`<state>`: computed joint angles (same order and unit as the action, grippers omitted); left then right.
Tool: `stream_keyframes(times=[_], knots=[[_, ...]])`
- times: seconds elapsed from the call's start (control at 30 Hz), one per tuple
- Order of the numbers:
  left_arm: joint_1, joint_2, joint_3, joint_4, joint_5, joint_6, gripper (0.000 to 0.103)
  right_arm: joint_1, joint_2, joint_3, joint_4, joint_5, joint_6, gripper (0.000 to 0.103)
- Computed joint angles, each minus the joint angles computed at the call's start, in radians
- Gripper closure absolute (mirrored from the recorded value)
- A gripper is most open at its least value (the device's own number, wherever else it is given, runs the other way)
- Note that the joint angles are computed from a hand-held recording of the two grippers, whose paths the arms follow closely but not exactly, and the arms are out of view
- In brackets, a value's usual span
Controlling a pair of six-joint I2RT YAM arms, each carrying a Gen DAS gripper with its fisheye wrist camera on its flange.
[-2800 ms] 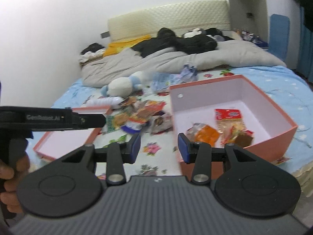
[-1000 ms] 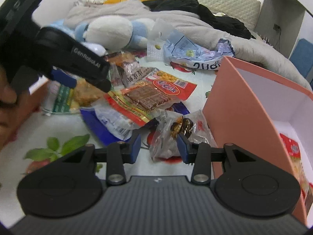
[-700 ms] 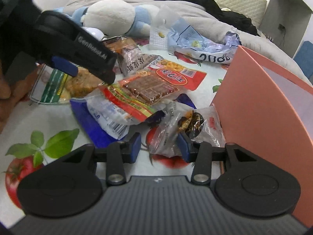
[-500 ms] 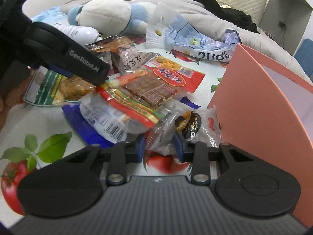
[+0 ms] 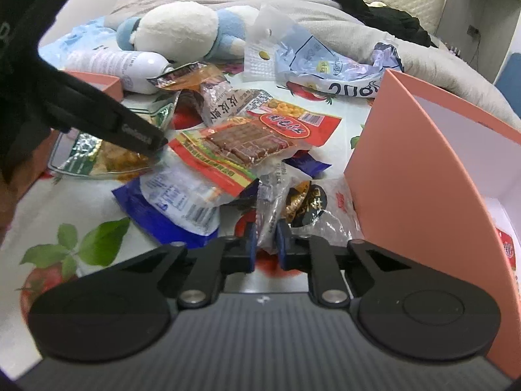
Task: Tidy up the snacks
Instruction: 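Grasp the green-labelled jelly snack bag with the left tool while the right tool grasps a clear snack bag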
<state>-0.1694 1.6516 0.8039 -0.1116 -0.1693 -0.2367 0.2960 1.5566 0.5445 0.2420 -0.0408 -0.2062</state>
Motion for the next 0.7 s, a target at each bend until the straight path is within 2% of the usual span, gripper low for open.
stream_keyframes(times=[0.13,0.23,0.43,0.7], knots=[[-0.020,-0.052,-0.027,-0.039,-0.027,-0.034,0.083,-0.011,-0.076,-0.032,-0.036,-0.026,0.027,0.090],[-0.018,-0.122,-0.070,-0.060,-0.007,-0.088,0.086,-0.021,-0.146,-0.056,-0.081,-0.047,0.046,0.090],[-0.073,-0.288,-0.151,-0.143,-0.025,-0.180,0.088,-0.072,-0.285,-0.105,-0.186,-0.139,0.067,0.091],[-0.211,-0.520,-0.230,-0.300,-0.061,-0.331,0.088,-0.135,-0.482,-0.159,-0.352,-0.205,0.046,0.091]])
